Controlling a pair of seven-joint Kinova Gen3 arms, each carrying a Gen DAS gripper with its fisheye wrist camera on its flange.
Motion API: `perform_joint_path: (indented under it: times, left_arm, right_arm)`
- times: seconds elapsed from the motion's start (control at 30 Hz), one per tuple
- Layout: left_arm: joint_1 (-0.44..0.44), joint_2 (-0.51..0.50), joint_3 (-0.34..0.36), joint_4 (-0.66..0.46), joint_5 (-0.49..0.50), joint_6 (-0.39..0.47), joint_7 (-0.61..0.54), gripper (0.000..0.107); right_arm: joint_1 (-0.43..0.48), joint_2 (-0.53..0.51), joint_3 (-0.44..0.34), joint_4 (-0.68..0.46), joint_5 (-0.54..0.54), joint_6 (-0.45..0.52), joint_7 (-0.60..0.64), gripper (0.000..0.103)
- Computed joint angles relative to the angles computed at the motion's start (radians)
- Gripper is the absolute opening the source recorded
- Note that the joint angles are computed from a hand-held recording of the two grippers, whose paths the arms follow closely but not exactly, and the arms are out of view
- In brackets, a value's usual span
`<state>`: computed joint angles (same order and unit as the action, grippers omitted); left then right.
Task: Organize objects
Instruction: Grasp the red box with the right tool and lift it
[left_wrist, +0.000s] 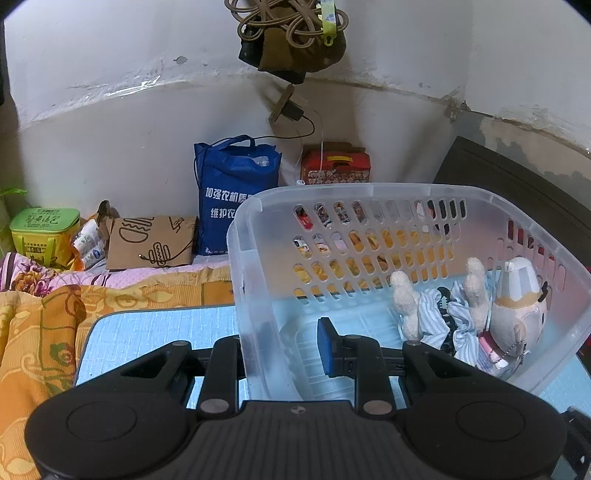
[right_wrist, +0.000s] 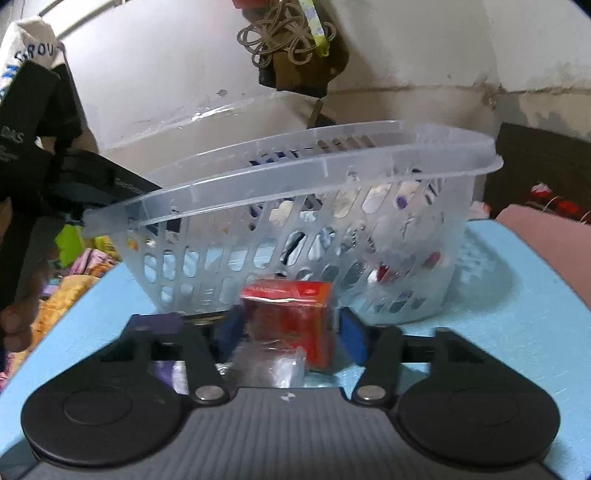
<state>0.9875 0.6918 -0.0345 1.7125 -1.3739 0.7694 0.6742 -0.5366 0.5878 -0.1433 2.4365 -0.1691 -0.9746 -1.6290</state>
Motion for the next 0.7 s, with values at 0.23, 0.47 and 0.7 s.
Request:
perform_joint_path:
  times: [0.23,0.47,0.7]
  left_arm:
    - [-0.005,-0.002,0.001,0.004,-0.005,-0.007,0.001,0.029]
    - [-0.014,-0.005,0.001,0.023,-0.056,-0.029,0.010,0.028]
    - [-0.033,-0.009,0.018,0.013,-0.033,-0.031,-0.020,0.028]
  right_arm:
    - [0.002,0.043,0.012,0.092,-0.021,-0.216,-0.002,0.056]
    - [0.098,0.077,0.021,0.135,0.044,-0.326,-0.035,0.056]
    - [0.092,0.106,0.016,0.135,0.041,-0.383,-0.017,0.056]
